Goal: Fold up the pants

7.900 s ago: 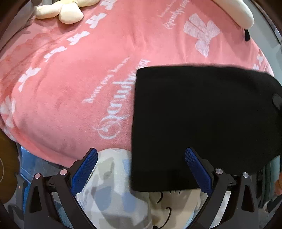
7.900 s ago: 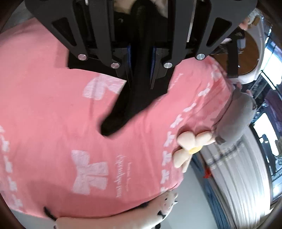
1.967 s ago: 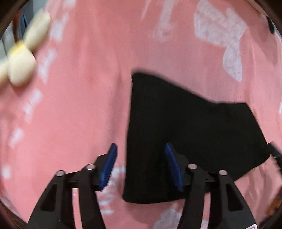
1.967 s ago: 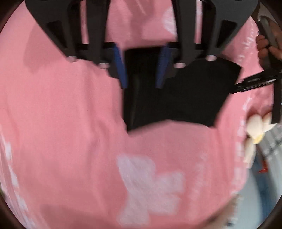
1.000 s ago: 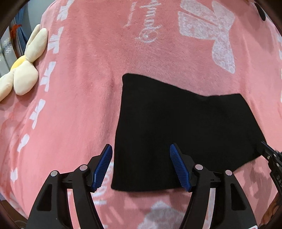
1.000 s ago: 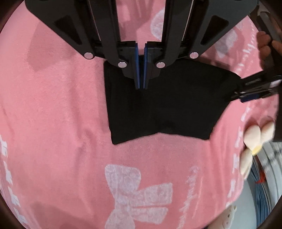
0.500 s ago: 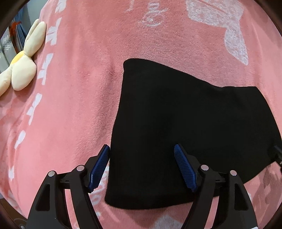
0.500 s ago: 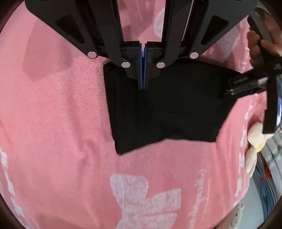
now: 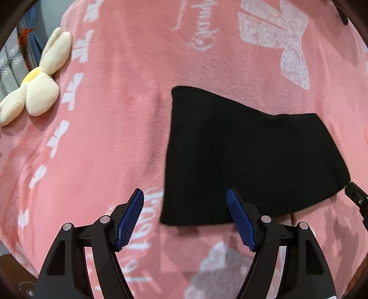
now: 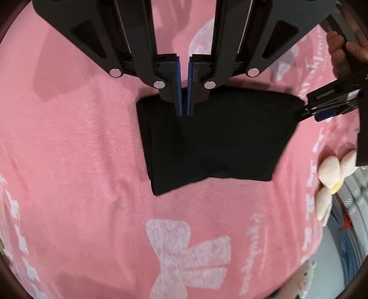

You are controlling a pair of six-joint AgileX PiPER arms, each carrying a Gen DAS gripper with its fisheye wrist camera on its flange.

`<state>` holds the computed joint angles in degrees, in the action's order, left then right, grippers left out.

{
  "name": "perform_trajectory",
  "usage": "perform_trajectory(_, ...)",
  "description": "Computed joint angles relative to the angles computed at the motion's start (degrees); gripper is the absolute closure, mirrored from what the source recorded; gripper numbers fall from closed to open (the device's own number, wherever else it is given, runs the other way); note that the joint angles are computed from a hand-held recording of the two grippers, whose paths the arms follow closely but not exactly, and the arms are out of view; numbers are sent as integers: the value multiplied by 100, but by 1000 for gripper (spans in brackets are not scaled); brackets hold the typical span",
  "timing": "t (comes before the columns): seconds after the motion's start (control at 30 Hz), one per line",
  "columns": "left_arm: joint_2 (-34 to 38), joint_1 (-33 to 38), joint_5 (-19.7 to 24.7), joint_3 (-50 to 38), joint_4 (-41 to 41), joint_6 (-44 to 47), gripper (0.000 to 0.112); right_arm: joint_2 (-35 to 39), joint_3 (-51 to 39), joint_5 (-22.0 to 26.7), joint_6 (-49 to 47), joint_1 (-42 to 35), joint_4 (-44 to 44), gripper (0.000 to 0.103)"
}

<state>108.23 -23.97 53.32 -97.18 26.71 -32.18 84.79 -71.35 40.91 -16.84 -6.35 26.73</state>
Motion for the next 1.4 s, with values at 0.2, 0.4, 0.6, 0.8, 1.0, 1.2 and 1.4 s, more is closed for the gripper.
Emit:
perform_trajectory(0.2, -992, -11, -598, 1441, -6, -238, 39, -1128, 1214, -258, 118, 164, -233, 98)
perform_trajectory(0.4, -2237, 30, -1787, 3406, 284, -732, 39, -2409, 2539, -896, 1384, 913, -1602, 98)
perform_trajectory(0.6, -2790, -131, -2454, 4850, 1836, -2184, 39, -3099, 3298, -1040, 2041, 1080, -2085, 98)
perform_trajectory(0.8, -3133, -146, -2828, 5464, 2427, -2972, 39, -3003, 3268, -890, 3642, 1805, -3654, 98)
perform_trajectory(1.0, -3228, -279, -2653, 5550, 2787, -3490, 39, -2931, 3275, -797, 3649, 1788, -3640, 98)
perform_trajectory(1.2, -3246, -87, -2815, 5548, 2393, -3136, 40, -2954, 3296, -764, 3167, 1442, -3108, 98)
perform_trajectory(1.4, -3254, -169, -2824, 5573, 2502, -3185, 41, -2954, 3273, -653, 4058, 2048, -4111, 91)
